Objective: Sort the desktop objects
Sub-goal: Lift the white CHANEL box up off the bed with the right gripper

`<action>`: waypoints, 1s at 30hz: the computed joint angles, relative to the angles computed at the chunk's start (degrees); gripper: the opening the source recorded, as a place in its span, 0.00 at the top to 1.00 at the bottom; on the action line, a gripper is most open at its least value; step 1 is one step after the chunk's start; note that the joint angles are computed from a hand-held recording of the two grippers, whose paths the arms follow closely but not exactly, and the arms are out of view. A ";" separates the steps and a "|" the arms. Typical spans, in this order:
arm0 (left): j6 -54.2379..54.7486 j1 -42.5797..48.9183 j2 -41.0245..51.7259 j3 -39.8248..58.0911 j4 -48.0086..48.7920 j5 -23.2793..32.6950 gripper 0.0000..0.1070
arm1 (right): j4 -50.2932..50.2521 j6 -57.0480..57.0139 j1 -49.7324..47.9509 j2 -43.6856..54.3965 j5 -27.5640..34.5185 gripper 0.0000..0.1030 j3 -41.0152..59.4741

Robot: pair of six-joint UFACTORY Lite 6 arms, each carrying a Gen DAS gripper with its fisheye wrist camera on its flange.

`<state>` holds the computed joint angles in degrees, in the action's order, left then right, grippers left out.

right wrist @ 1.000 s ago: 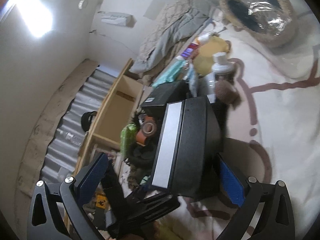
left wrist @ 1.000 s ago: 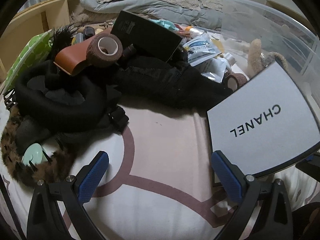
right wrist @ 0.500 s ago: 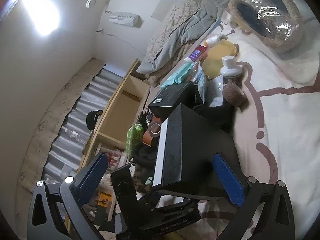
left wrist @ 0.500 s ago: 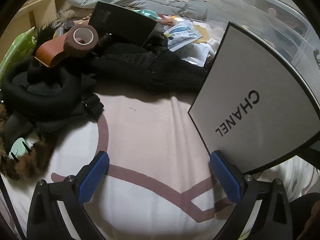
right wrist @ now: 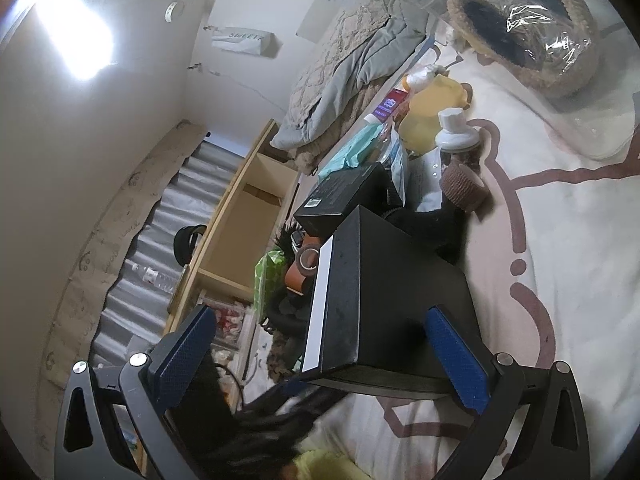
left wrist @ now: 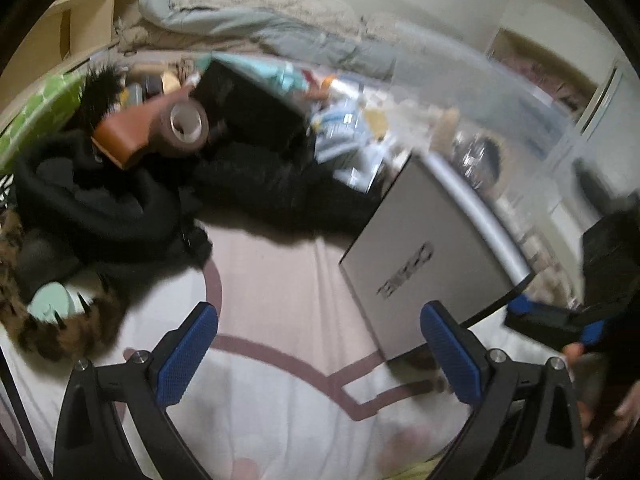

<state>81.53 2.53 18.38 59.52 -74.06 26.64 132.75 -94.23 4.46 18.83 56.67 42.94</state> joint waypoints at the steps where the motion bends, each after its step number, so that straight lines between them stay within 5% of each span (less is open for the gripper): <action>1: 1.69 1.37 -1.12 -0.47 -1.49 1.76 0.05 | 0.01 0.04 -0.11 -0.14 -0.10 0.00 -0.17; 10: 4.20 6.73 -1.73 0.89 -2.05 11.52 0.05 | -0.40 -0.16 -0.42 -0.01 0.32 0.00 -0.11; 19: 8.30 2.26 -0.38 0.15 -4.61 7.98 0.05 | 0.61 -1.24 0.70 -3.36 -4.69 0.00 -0.65; 30: 8.38 1.56 2.30 0.50 -5.40 7.46 0.05 | -15.98 13.78 9.55 -3.78 -37.93 0.00 10.62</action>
<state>89.92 4.09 20.69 60.02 -79.46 34.11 116.77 -80.45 14.01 15.05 18.74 53.56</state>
